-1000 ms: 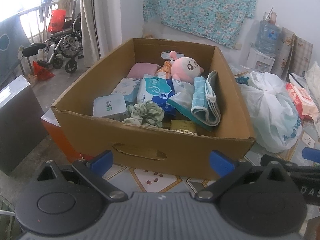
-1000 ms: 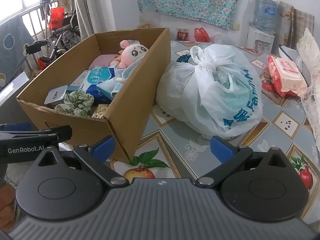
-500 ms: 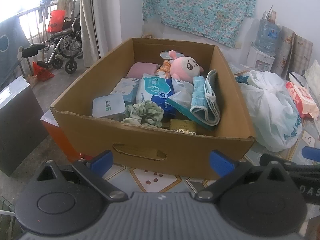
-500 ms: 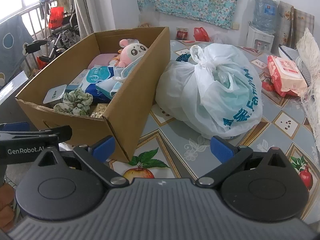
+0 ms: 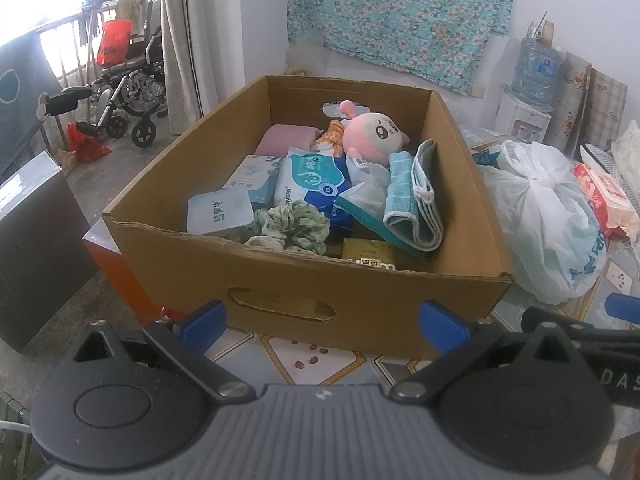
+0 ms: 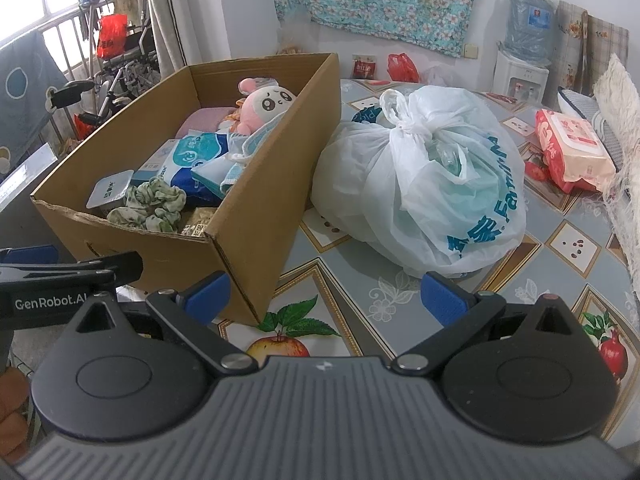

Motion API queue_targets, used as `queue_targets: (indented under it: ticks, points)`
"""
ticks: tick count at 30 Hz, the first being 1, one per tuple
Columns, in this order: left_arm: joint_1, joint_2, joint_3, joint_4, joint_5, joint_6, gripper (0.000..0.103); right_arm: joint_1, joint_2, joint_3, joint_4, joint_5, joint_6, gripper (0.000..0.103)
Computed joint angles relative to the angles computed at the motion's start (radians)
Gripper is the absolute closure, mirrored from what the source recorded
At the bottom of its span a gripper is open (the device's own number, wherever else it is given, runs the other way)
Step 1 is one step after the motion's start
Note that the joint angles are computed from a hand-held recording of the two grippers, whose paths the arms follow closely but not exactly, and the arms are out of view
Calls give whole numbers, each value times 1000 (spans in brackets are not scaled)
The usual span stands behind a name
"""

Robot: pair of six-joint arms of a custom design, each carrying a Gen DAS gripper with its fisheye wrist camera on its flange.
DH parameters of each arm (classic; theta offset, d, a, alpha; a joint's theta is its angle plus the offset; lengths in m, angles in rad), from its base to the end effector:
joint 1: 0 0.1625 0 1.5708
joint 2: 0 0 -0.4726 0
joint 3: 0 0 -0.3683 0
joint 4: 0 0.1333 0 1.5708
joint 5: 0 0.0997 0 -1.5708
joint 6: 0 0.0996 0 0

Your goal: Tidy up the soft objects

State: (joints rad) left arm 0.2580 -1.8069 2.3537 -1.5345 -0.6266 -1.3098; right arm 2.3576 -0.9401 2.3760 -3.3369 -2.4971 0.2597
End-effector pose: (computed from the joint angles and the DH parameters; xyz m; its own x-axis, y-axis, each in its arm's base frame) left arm -0.1921 -0.2720 0.3268 -0.7071 -0.0301 -0.7064 0.4804 0.7127 -0.5112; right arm 0.3508 -0.2741 0.1549 -0.7594 -0.0627 0.6476 -0.4913 0.7078 -0.5076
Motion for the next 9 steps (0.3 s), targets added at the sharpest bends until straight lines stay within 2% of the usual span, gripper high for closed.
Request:
queue_targets:
  ticks: [9]
  points:
    - [-1, -2, -1, 6, 0, -3, 0, -3, 0, 0, -2, 2, -3, 1]
